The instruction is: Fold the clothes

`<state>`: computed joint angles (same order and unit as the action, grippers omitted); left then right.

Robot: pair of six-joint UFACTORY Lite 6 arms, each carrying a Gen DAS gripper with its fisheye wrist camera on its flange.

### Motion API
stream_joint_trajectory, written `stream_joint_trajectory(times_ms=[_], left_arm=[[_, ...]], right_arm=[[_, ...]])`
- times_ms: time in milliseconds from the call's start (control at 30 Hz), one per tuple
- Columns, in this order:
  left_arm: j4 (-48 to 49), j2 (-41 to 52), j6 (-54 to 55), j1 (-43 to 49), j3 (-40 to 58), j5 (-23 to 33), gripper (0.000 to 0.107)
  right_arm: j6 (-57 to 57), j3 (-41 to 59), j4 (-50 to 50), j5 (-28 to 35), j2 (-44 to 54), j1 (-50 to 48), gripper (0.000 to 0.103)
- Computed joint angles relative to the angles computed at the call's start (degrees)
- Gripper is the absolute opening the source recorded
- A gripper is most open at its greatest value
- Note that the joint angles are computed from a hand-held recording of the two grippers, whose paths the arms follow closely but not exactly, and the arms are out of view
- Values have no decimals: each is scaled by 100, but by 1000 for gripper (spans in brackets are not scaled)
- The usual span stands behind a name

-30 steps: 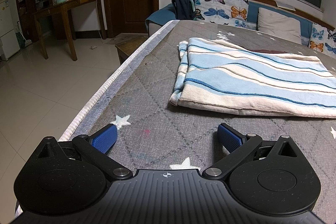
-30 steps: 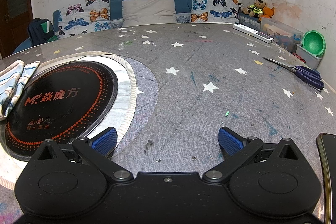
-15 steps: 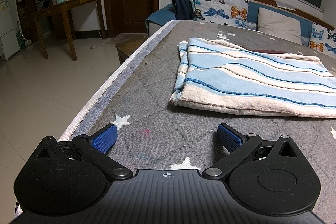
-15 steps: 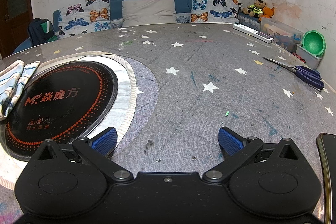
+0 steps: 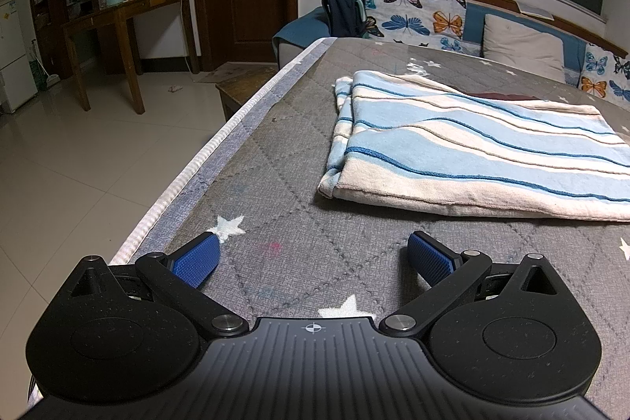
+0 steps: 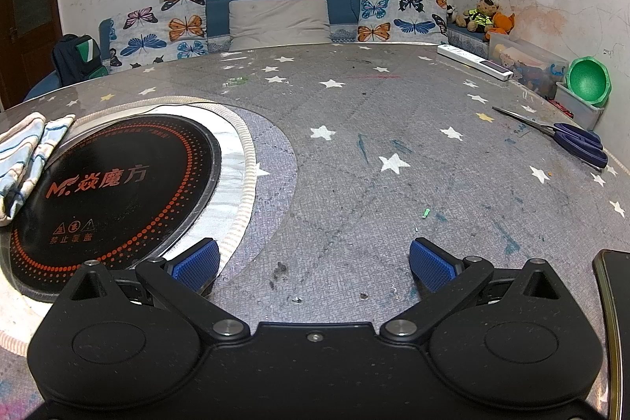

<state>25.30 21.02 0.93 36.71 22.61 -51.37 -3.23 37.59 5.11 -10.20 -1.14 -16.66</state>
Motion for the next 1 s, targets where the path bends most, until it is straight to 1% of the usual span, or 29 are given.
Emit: stream_joint_trajectory(times_ms=[600, 1000], left_arm=[[93, 41, -6, 91, 44, 0, 103], [-26, -23, 3, -22, -28, -5, 103]], right_arm=[[3, 3, -2, 3, -1, -1, 103], [9, 2, -8, 3, -2, -1, 103]])
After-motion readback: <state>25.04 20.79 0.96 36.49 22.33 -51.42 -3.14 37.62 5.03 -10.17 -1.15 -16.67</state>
